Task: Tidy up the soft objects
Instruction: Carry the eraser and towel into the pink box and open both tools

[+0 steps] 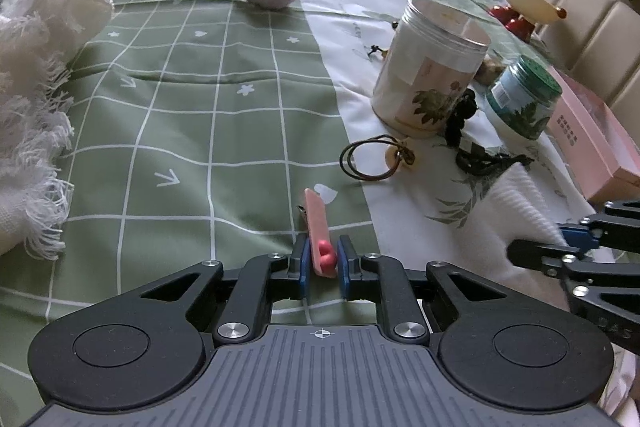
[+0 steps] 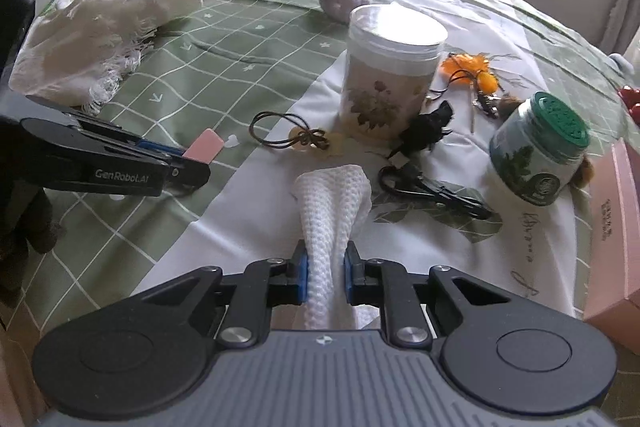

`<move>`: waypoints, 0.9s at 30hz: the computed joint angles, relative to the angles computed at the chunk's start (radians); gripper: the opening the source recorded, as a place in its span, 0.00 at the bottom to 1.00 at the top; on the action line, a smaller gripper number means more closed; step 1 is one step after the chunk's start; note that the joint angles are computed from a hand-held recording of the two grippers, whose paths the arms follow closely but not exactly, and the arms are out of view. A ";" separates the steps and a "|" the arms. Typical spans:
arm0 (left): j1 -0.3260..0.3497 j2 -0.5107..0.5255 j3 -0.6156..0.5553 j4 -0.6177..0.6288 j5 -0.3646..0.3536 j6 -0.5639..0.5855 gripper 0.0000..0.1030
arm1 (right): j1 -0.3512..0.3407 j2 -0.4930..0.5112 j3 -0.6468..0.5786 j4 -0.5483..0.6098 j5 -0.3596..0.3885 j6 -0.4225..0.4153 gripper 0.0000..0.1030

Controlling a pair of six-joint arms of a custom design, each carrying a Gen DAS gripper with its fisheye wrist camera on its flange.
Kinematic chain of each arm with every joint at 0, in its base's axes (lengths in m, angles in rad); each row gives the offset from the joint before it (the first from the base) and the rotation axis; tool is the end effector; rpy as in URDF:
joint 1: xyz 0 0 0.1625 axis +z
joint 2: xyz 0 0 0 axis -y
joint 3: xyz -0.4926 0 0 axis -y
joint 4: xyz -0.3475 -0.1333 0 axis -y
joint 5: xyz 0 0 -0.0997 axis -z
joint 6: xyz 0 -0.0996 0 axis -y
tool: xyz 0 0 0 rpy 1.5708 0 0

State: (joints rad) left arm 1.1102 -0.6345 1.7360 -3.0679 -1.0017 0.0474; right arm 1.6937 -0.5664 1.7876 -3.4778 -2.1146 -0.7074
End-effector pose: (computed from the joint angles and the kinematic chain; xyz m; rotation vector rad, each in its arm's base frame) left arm -0.1340 -0.6906 0.1056 0.5035 2.5432 -0.6630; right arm 0.1628 -0.6508 0.0975 0.7389 -2.2604 0.6189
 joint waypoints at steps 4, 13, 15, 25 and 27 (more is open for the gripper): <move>0.007 -0.005 -0.010 0.012 -0.020 -0.044 0.14 | -0.002 -0.023 0.030 -0.029 0.005 -0.009 0.16; -0.052 -0.030 -0.005 -0.010 -0.027 -0.012 0.14 | -0.013 -0.099 0.097 -0.063 0.035 0.005 0.16; -0.077 -0.037 -0.027 -0.005 -0.060 -0.005 0.14 | -0.017 -0.131 0.114 -0.066 0.058 0.014 0.16; -0.208 0.146 -0.458 0.217 -0.328 0.074 0.14 | -0.071 -0.321 0.084 -0.225 0.111 -0.115 0.16; -0.222 0.227 -0.596 0.289 -0.379 0.084 0.14 | -0.100 -0.339 0.062 -0.255 0.102 -0.141 0.16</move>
State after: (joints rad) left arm 0.8878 -0.4077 1.1404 -2.7785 -1.3808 0.1317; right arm 1.5941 -0.9054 1.8501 -3.7331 -2.0121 -0.8488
